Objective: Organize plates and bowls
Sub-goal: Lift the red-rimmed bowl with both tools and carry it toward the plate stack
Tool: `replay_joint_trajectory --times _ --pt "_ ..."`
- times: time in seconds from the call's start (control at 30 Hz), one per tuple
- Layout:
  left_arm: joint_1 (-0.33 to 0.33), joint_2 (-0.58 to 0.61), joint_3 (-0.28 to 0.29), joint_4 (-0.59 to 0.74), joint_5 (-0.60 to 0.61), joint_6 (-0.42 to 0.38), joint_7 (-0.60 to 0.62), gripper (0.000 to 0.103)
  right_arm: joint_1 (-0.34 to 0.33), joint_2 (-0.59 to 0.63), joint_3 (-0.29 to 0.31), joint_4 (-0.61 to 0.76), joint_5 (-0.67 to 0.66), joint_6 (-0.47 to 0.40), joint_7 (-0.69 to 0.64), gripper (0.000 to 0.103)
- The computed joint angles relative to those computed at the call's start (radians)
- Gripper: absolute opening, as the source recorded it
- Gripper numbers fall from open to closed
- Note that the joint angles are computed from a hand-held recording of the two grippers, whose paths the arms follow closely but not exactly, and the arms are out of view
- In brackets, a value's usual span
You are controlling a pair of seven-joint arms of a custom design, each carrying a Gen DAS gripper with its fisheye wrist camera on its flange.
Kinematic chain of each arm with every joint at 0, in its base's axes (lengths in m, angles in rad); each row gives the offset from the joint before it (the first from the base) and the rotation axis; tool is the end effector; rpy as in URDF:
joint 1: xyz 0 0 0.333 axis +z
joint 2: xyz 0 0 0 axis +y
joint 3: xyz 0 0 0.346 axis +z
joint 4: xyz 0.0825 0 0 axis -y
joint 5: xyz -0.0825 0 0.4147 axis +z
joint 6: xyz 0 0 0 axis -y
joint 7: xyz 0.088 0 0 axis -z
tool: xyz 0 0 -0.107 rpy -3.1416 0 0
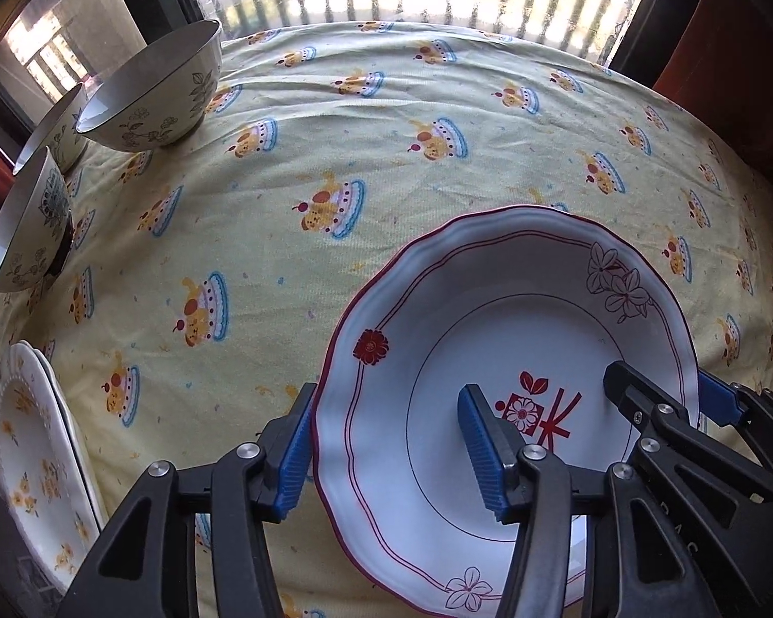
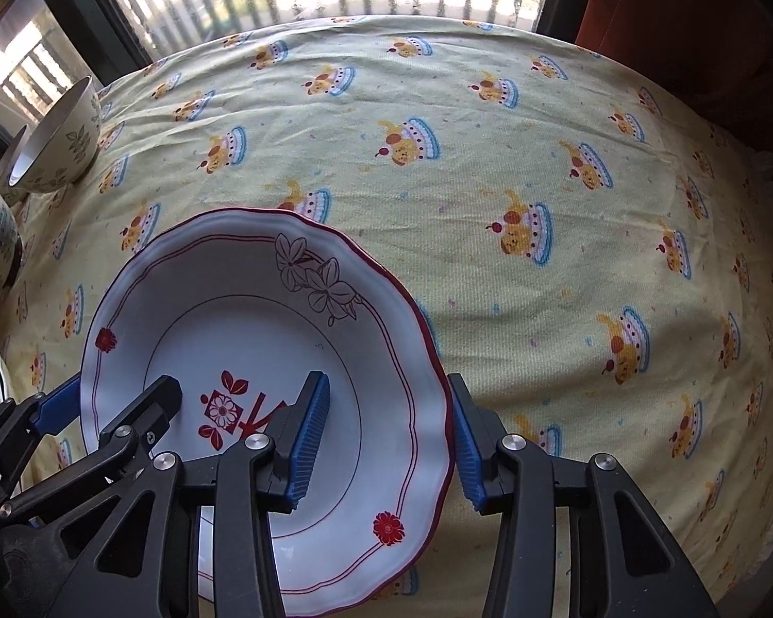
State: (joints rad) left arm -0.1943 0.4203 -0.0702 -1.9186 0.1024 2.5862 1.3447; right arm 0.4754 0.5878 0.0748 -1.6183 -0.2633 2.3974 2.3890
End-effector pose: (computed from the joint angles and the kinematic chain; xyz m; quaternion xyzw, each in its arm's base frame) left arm 0.6602 -0.1773 0.3049 -0.6623 0.7387 -0.0970 0.0796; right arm 0.6449 0.3834 0.3083 -0.6628 0.7384 -0.0873 0.0883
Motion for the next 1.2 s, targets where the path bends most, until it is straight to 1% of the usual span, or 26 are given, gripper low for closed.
replay_joint_trajectory --times 0.13,0.2,0.3,0.47,0.6,0.73,0.97,1.2 --pt "0.004 -0.016 -0.005 -0.015 -0.009 0.0 0.007 0.054 0.006 0.001 -0.001 0.013 -0.007 -0.026 -0.006 0.048" --pt "0.01 -0.03 -0.01 -0.032 -0.015 0.016 0.018 0.054 0.009 0.0 -0.002 0.017 -0.009 -0.035 -0.004 0.048" --pt "0.026 -0.056 -0.021 -0.058 -0.041 0.039 0.045 0.054 0.022 -0.016 -0.009 0.005 -0.022 -0.04 0.025 0.048" --pt "0.062 -0.105 -0.038 -0.108 -0.1 0.071 0.113 0.054 0.051 -0.038 -0.014 0.01 -0.061 -0.077 0.071 0.048" --pt "0.094 -0.145 -0.049 -0.145 -0.149 0.087 0.192 0.054 0.083 -0.055 -0.016 0.015 -0.097 -0.106 0.134 0.048" --pt "0.131 -0.189 -0.055 -0.174 -0.206 0.075 0.289 0.054 0.115 -0.054 -0.013 0.046 -0.12 -0.144 0.211 0.048" --pt "0.181 -0.243 -0.047 -0.203 -0.282 0.061 0.438 0.054 0.163 -0.024 -0.001 0.141 -0.133 -0.223 0.29 0.048" --pt "0.23 -0.27 -0.034 -0.216 -0.361 0.046 0.58 0.054 0.217 0.043 -0.001 0.274 -0.139 -0.3 0.348 0.048"
